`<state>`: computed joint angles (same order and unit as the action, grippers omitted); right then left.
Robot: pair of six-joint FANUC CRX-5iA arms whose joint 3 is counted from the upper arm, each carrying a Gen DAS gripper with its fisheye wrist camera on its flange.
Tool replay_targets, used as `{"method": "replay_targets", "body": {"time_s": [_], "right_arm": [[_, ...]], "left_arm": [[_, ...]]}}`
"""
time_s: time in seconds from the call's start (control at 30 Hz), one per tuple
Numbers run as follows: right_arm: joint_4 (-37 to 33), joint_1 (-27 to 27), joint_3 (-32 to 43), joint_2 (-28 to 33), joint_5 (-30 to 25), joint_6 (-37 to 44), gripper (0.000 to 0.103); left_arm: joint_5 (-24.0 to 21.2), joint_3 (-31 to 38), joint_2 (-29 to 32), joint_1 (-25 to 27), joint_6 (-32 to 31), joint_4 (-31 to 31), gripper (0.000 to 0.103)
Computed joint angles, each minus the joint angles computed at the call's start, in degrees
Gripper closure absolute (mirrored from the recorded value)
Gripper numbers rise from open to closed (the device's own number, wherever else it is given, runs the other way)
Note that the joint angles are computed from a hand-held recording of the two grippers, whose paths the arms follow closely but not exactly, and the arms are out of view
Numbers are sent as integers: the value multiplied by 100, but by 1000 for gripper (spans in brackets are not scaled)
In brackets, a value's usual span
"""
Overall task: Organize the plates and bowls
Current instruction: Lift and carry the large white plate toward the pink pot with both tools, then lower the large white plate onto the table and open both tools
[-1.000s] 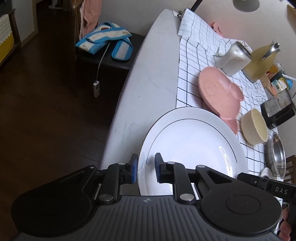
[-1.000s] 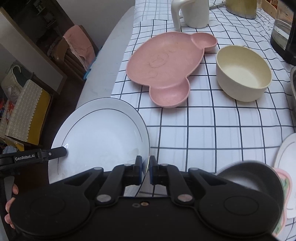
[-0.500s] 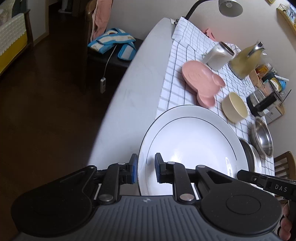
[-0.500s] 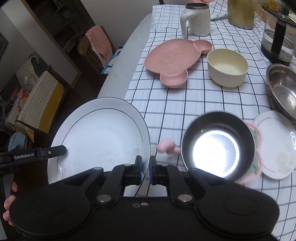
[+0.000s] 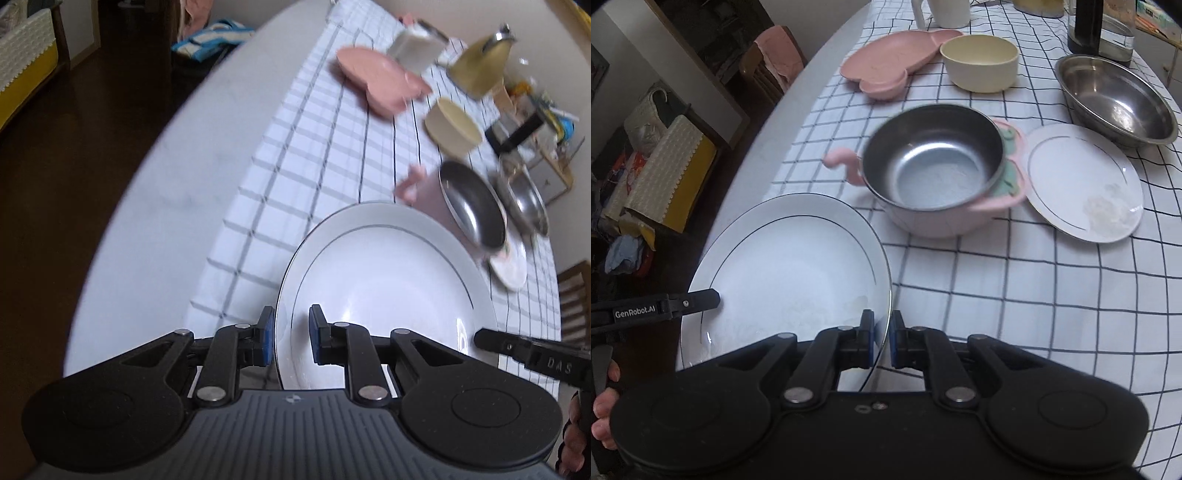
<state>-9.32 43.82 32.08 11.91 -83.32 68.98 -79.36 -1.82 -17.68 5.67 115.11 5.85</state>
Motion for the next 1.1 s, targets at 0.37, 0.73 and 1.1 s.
{"method": "replay_targets", "body": {"time_s": [0.37,0.73,1.1], "right_arm": [[-195,-165,-835,-414,135,220,94],[-125,-136,-1019,-465,296,242,93],[195,-101,-1108,-607,441,-25,77]], "left_arm": [[-193,-102,-27,-619,279,-471,85],[-287,-89,83,-608,89,-414,85],[-367,167,59,-442,-396,-524,85]]}}
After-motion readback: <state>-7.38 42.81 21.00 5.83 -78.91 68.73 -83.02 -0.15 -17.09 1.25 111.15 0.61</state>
